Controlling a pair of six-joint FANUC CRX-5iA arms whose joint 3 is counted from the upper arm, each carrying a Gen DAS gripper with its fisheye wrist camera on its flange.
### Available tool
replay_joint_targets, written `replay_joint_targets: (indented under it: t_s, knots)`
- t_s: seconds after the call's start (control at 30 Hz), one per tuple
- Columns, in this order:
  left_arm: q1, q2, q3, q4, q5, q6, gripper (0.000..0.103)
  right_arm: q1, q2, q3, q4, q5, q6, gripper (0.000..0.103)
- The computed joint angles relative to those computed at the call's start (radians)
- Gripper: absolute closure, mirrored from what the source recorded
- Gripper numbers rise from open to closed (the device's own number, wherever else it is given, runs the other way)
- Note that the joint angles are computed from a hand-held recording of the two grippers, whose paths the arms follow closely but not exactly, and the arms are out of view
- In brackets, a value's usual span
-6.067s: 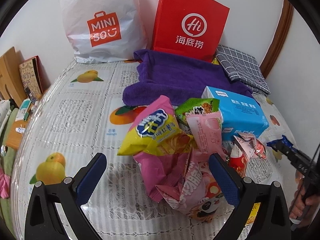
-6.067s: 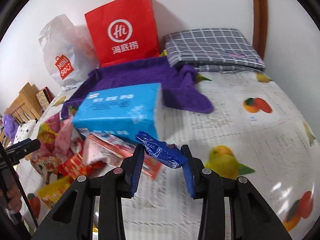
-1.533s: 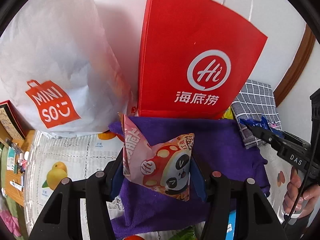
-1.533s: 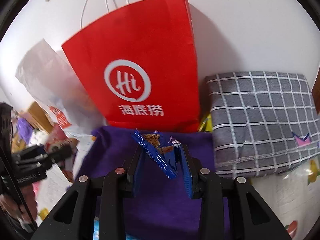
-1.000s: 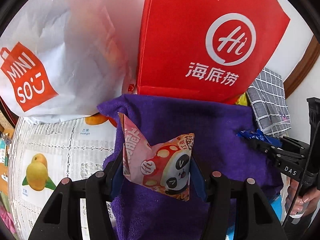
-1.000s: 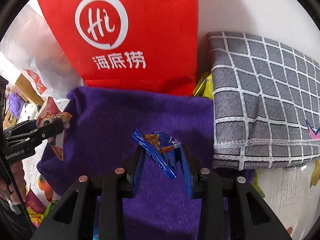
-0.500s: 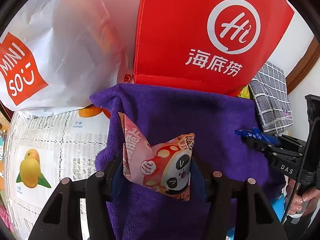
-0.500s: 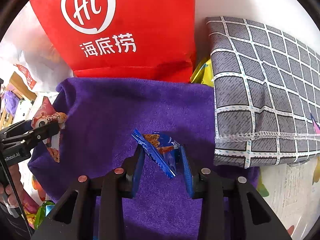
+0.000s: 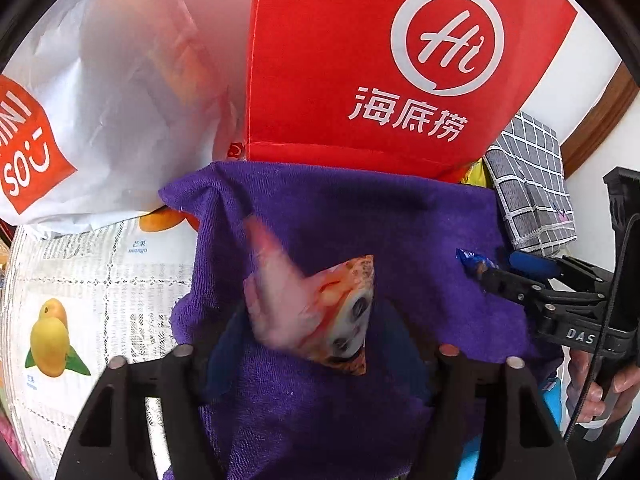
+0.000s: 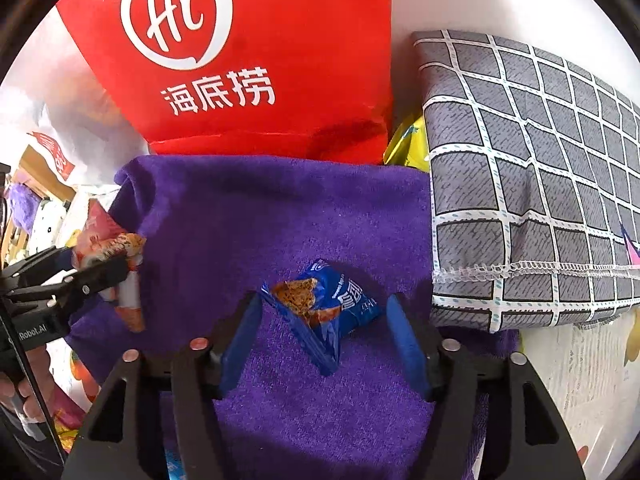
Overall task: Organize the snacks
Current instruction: 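Lower both packets onto the purple towel and open both grippers, then withdraw both grippers from the towel back toward the snack pile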
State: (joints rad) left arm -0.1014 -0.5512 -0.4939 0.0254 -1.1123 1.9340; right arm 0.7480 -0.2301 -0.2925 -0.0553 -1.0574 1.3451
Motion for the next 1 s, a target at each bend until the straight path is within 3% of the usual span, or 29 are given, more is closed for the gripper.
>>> replay_joint_targets:
  t_s: [0.07,0.13,0.57,0.83,1.0]
  knots:
    - [-0.021,0.007,0.013,-0.022,-0.004,0.016,0.019,-0.002,-0.005,0.003,-0.002,-0.003,0.002,0.030]
    - [-0.051,0.017,0.036,-0.060,-0.017,0.036,0.017,-0.002,-0.011,0.006,-0.001,-0.006,0.006,0.026]
    - [-0.164,0.052,0.115,-0.155,-0.041,0.122,0.017,-0.016,-0.119,-0.011,0.008,0.038,-0.015,0.024]
    - [-0.187,0.017,0.150,-0.194,-0.077,0.130,0.017,0.047,-0.186,-0.059,0.123,0.061,-0.129,0.024]
    - [-0.195,-0.040,0.169,-0.223,-0.097,0.152,0.017,0.137,-0.292,-0.141,0.256,0.086,-0.292,0.024]
